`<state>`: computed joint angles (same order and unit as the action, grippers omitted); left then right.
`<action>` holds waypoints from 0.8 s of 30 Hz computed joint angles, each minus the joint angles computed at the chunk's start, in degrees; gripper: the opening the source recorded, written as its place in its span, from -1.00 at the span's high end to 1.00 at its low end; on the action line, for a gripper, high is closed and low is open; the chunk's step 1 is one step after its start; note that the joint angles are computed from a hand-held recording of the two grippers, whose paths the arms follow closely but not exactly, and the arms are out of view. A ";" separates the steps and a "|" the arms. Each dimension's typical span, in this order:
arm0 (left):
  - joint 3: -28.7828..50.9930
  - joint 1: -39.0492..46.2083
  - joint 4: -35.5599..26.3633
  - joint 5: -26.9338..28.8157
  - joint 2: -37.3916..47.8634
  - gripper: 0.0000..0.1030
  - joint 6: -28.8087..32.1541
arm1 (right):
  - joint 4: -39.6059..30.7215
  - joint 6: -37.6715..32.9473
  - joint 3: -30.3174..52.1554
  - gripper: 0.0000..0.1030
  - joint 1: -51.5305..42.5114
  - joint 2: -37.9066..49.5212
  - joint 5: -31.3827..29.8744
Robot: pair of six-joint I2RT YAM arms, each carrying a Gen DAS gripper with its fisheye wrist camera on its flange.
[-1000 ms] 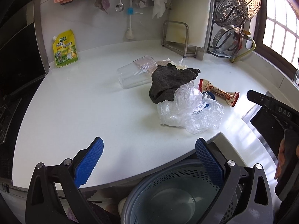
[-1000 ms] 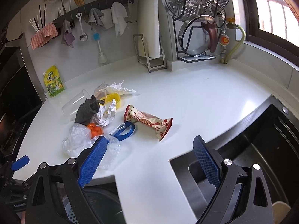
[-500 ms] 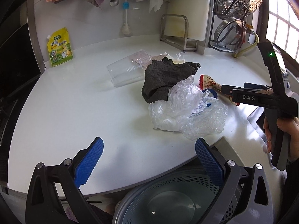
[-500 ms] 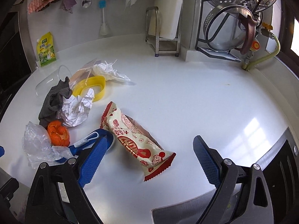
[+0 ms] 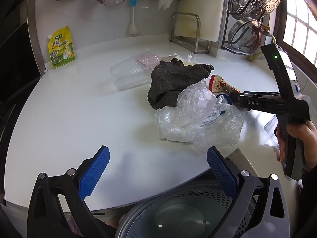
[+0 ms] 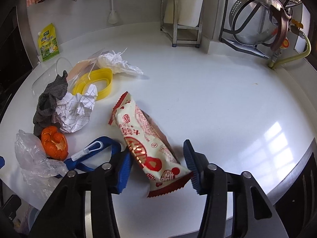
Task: Collect trash
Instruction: 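Reach the right tool to the red-and-white snack wrapper and close on it, then lift the wrapper with the right tool while the left tool grasps the clear plastic bag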
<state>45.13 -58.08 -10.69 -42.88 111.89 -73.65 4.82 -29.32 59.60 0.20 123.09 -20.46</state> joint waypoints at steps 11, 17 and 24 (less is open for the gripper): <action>-0.58 0.65 6.23 -1.90 -0.85 -0.88 5.43 | 7.99 12.23 -12.67 0.45 -10.80 -9.67 -13.45; 2.82 2.29 6.80 -2.19 2.92 -0.88 7.25 | 9.27 13.48 -14.30 0.45 -17.53 -9.88 -17.34; 9.00 5.01 2.99 -1.30 8.47 -0.88 7.39 | 5.95 14.56 -10.27 0.45 -20.47 -6.92 -21.86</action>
